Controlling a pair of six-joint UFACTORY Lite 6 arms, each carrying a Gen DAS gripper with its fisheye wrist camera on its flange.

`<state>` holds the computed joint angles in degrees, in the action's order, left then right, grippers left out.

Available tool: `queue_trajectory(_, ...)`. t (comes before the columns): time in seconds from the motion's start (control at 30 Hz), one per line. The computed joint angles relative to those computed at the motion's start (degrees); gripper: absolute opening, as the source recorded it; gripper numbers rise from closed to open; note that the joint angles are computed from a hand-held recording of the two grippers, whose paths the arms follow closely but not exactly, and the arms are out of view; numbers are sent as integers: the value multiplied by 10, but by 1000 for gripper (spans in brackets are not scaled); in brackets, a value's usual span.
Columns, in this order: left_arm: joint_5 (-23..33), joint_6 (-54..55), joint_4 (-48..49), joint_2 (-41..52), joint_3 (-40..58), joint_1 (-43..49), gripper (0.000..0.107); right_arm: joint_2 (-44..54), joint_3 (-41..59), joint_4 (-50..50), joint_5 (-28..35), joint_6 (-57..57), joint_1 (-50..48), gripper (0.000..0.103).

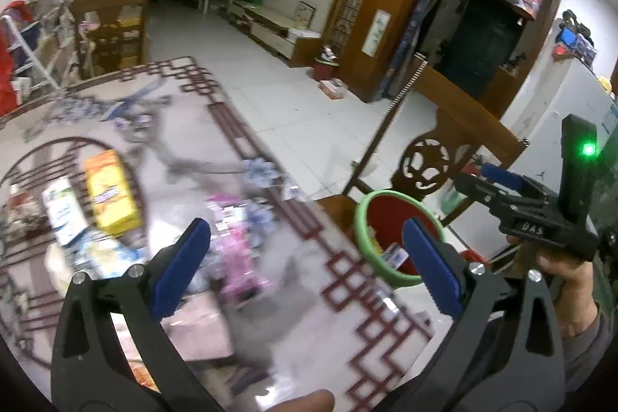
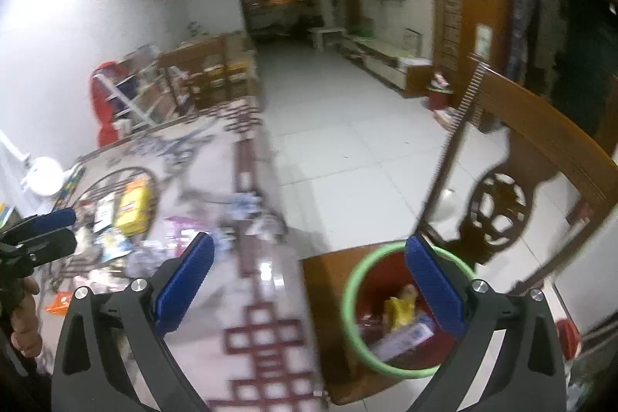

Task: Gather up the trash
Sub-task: 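Grasp the pink wrapper with the right tool while the left tool grasps the orange snack bag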

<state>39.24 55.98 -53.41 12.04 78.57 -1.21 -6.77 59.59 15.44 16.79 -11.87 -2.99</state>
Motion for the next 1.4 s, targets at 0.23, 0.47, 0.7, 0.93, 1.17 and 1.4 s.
queue_trajectory(0.23,53,77,-10,-41,-45,138,98,60,50,-204,-7,252,150,96)
queue_trajectory(0.47,90,138,-18,-6,-60,269,98,163,118,-294,-7,369,250,96)
queue_trajectory(0.7,73,172,-29,9,-146,316,98,258,153,-350,-20,435,285,96)
queue_trajectory(0.93,2,201,-53,27,-232,310,98,315,171,-345,-31,425,277,96)
queue_trajectory(1.17,-34,224,-89,64,-236,290,98,373,207,-264,-26,349,264,96)
queue_trajectory(1.4,-51,235,-108,86,-238,270,98,431,253,-115,-20,217,247,90)
